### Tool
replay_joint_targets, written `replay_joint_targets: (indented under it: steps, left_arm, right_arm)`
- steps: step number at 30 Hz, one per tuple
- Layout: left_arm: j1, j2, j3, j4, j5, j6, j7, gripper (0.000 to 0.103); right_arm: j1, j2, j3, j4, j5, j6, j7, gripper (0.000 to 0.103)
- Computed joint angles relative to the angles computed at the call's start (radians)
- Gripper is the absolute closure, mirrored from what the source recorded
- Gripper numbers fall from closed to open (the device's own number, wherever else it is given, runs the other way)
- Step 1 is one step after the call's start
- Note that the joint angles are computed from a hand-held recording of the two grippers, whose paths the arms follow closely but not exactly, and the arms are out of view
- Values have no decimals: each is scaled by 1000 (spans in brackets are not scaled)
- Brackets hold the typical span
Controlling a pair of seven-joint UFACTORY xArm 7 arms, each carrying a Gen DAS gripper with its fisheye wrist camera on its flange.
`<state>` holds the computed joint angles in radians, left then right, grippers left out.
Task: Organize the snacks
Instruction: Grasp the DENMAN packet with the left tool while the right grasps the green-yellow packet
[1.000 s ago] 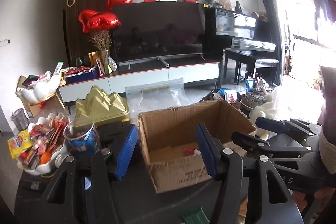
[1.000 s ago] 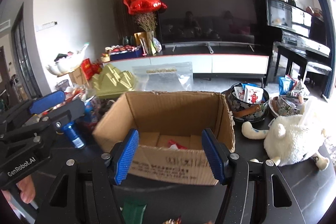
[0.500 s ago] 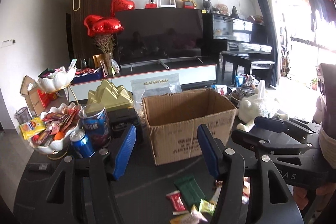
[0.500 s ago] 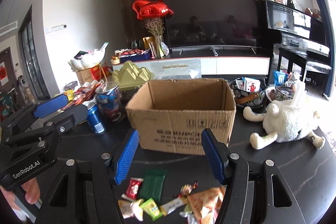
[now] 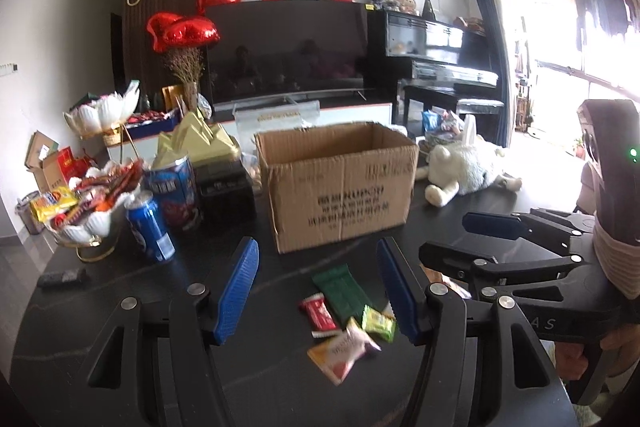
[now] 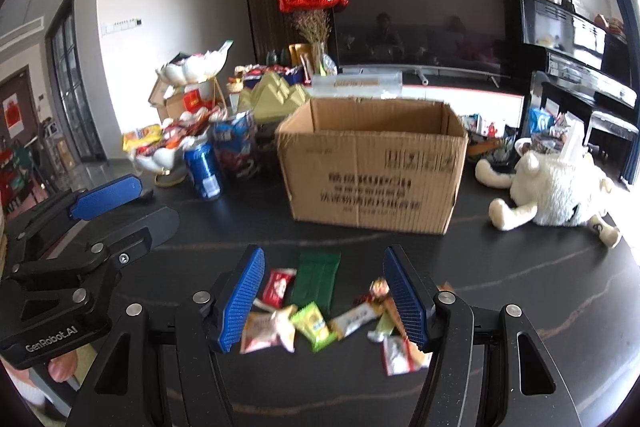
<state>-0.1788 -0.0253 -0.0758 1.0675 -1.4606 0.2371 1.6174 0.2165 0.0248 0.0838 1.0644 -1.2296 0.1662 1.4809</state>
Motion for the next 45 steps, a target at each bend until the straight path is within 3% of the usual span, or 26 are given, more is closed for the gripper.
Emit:
replay_joint_targets:
  steps: [8,13,16,21,32,40,45]
  left_arm:
    - [11,7,7,-64,-57,52,91,42]
    - [26,49,6,-68,-26,92,104,42]
    - [43,94,4,-45,51,141,37,43]
    - [67,163,-19,-3,123,156,-2,43]
    - [114,262,-79,58,313,172,-56,46]
    - [140,314,-104,109,429,221,-130,49]
    - [147,333,-111,129,510,249,-194,51]
  right_arm:
    - [23,23,2,-35,-4,9,-12,40]
    - [35,61,-12,-35,-9,-8,-39,40]
    - [45,93,-26,-22,9,-15,-86,40]
    - [66,152,-51,1,122,-27,-242,41]
    - [67,247,-70,12,433,-103,-538,55]
    - [99,267,-100,1,579,-137,-678,57]
    - [74,278,-70,-4,692,-155,-780,60]
